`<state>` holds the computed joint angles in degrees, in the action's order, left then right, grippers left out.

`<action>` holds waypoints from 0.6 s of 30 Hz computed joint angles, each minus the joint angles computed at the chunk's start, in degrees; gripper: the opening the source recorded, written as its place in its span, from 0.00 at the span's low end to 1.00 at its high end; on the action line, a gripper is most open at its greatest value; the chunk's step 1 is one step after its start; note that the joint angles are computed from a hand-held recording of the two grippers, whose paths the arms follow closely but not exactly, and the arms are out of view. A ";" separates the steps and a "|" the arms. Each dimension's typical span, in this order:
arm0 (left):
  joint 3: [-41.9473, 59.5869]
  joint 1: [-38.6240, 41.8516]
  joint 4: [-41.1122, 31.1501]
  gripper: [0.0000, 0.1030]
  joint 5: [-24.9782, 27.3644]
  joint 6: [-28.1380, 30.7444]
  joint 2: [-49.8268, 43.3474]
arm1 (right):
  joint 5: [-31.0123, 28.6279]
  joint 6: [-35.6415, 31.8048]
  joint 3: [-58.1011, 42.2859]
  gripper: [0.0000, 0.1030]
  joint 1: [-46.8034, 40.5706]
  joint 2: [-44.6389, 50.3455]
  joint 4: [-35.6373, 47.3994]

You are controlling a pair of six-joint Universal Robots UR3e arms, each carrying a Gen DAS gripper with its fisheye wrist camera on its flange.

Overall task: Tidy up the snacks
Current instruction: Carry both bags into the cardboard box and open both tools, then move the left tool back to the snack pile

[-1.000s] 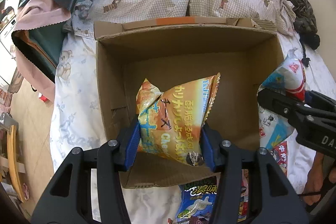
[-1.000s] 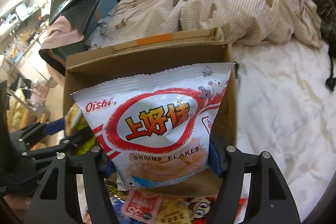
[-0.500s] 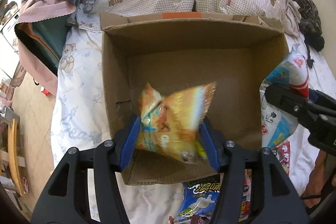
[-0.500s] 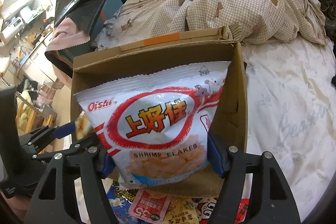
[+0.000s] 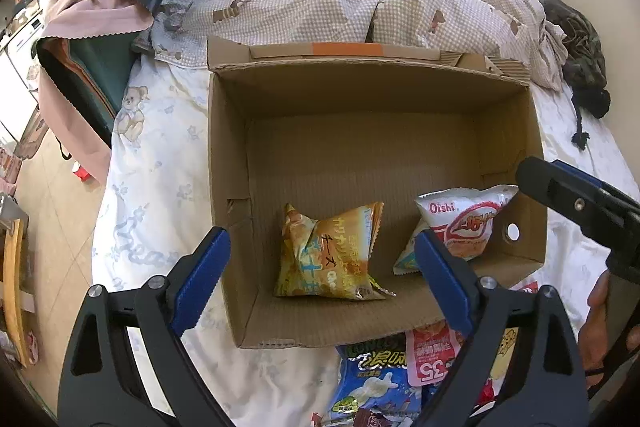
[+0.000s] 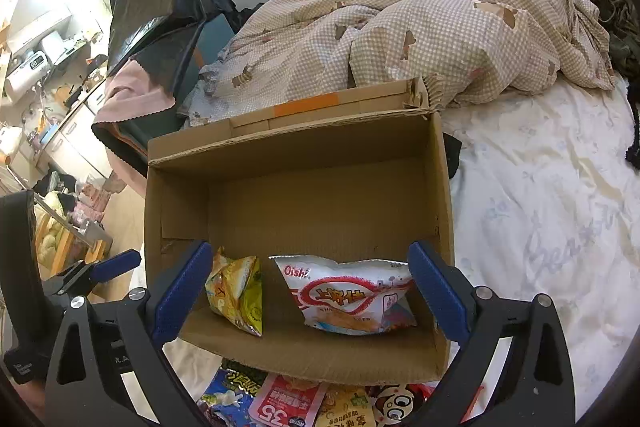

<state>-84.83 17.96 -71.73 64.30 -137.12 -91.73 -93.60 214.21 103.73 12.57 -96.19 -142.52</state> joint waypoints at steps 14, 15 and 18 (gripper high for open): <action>-0.22 8.48 -7.93 0.89 -5.71 7.20 7.16 | -3.45 3.27 -0.55 0.97 5.70 -4.77 5.30; -0.45 9.79 -9.10 0.89 -6.56 8.28 8.09 | -4.06 3.75 -0.66 0.97 6.64 -5.50 6.12; 0.17 13.95 -15.12 0.89 -8.37 12.17 10.14 | -6.26 5.07 -0.05 0.97 9.67 -7.23 7.01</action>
<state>-84.66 31.91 -86.85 55.93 -124.96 -81.58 -99.86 219.28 103.68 22.23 -103.42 -135.52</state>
